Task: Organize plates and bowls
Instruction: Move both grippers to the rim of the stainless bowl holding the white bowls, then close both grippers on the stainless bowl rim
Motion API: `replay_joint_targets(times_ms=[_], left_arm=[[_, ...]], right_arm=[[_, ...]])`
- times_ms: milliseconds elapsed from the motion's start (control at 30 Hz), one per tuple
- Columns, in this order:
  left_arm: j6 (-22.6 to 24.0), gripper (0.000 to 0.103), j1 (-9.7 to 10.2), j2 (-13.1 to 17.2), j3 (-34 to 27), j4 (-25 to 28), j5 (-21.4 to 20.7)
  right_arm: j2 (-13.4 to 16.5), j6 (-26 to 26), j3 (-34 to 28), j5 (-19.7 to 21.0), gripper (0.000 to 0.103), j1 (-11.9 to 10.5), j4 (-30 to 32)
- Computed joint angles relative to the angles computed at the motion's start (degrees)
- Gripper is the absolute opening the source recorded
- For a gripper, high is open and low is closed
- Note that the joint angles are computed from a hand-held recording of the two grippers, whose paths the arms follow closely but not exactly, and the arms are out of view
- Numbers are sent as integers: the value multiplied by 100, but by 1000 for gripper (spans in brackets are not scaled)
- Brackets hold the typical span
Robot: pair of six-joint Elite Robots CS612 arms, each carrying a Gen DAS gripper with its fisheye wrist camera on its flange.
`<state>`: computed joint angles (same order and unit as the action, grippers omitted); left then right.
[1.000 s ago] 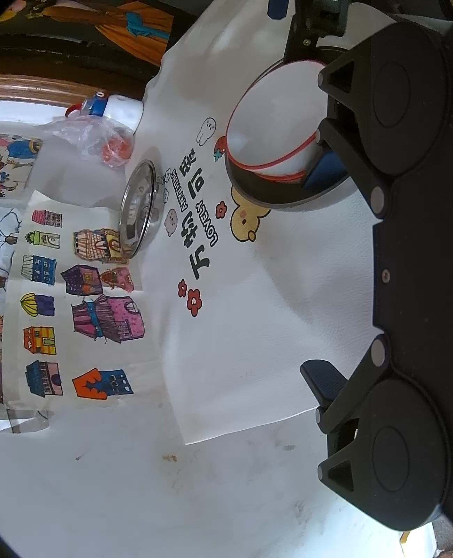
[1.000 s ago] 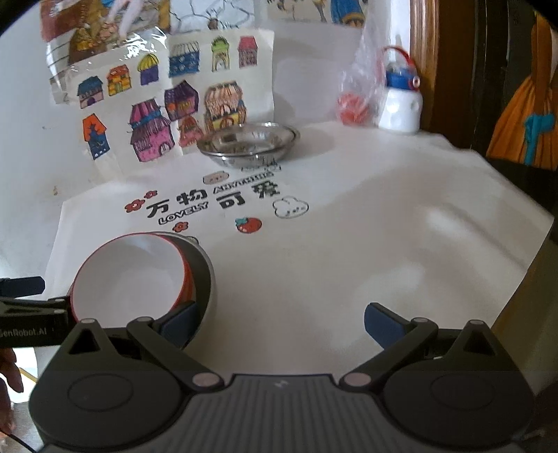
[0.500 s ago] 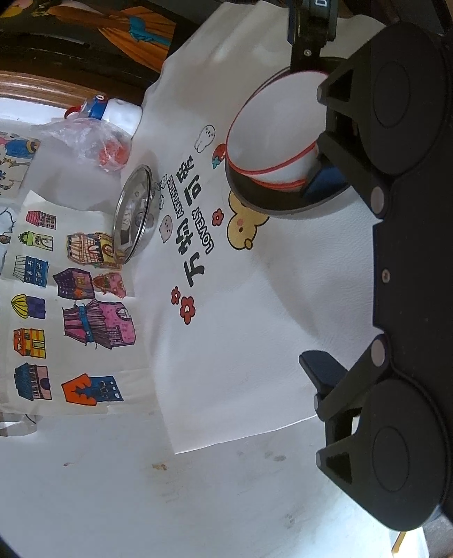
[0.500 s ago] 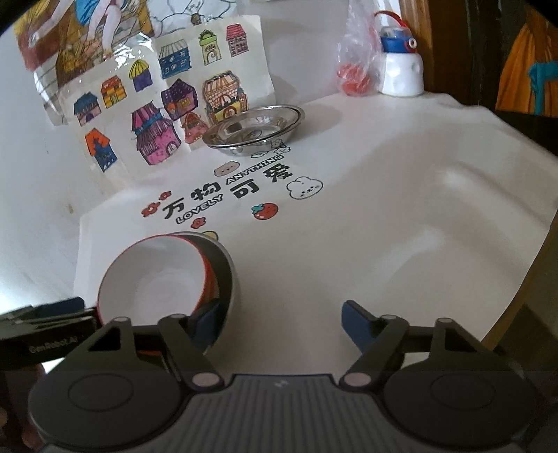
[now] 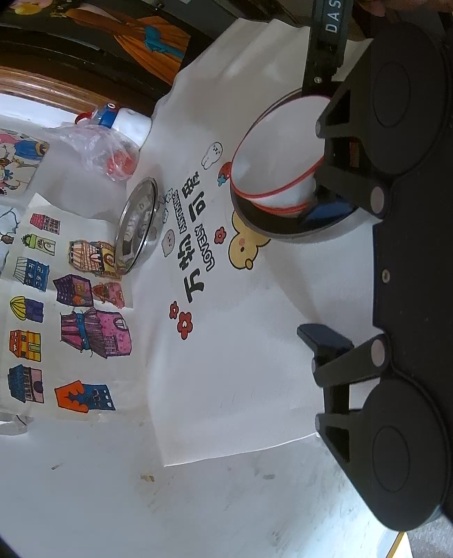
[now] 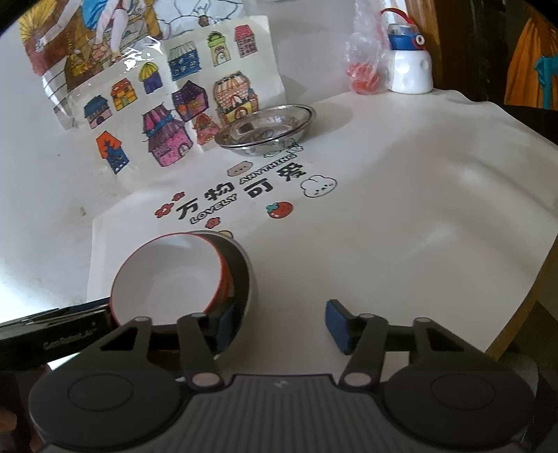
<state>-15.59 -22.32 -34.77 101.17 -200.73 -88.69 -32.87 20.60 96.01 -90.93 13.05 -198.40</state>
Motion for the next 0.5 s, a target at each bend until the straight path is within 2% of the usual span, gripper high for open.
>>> replay_joint_targets(times_ms=[67, 267, 500], left_arm=[[0, 56, -2, 2, 0, -26, -23], [-52, 42, 5, 16, -10, -98, -154], [-87, 29, 0, 41, -36, -174, -246]], right_arm=[[-1, -43, -2, 46, 46, 5, -27], [7, 14, 17, 377, 30, -53, -133], [17, 119, 18, 616, 22, -98, -195]])
